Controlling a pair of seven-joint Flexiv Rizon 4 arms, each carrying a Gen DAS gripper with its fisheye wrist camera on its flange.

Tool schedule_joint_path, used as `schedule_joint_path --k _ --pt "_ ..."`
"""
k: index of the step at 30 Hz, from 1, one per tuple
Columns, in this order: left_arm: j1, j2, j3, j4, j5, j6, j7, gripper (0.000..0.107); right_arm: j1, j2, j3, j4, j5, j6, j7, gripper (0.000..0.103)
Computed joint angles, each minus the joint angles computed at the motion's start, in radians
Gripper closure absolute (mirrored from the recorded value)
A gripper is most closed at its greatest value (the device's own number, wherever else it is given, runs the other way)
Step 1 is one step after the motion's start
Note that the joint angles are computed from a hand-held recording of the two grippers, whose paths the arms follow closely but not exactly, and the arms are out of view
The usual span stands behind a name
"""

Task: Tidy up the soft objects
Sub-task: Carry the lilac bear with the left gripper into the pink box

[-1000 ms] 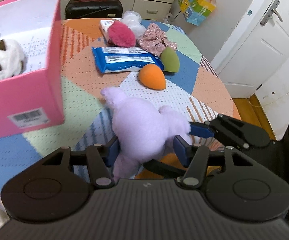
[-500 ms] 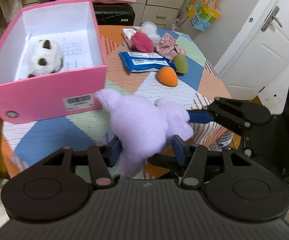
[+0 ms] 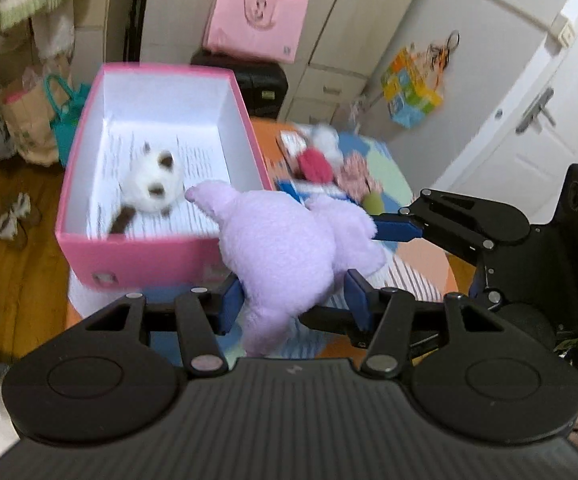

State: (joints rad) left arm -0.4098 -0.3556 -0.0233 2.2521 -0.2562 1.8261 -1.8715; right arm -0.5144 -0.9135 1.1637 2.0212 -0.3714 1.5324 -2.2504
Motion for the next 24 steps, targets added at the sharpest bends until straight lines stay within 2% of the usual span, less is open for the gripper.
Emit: schedule_joint_path --k 3,5,6,10,13,16,21,24 --pt "-0.072 -0.021 0.096 -0.028 -0.021 0.028 0.036 0.054 0.046 -0.009 -0.013 -0.046 -0.003 0.013 0.009 0.030" --pt "-0.079 -0.036 0.119 -0.045 -0.035 0.044 0.067 0.054 0.083 -0.018 -0.026 -0.085 -0.003 0.015 0.020 0.030" --pt "-0.056 -0.044 0.106 -0.054 -0.032 0.049 0.079 0.054 0.100 -0.022 -0.033 -0.107 -0.001 0.009 0.026 0.030" --pt "0.126 -0.077 -0.023 -0.089 0.028 0.060 0.100 0.054 0.190 -0.033 -0.084 -0.203 0.019 -0.004 0.036 0.029" --pt "0.232 -0.115 -0.091 -0.130 0.061 0.048 0.101 0.054 0.269 -0.045 -0.130 -0.299 0.051 -0.050 0.050 0.030" --pt "0.293 -0.157 -0.122 -0.184 0.073 0.008 0.113 0.054 0.353 -0.048 -0.192 -0.395 0.085 -0.109 0.077 0.030" --pt "0.343 -0.228 -0.134 -0.278 0.062 -0.061 0.149 0.054 0.473 -0.078 -0.283 -0.553 0.120 -0.206 0.092 0.030" --pt "0.412 -0.277 -0.190 -0.329 0.057 -0.089 0.175 0.054 0.539 -0.108 -0.332 -0.656 0.140 -0.266 0.105 0.030"
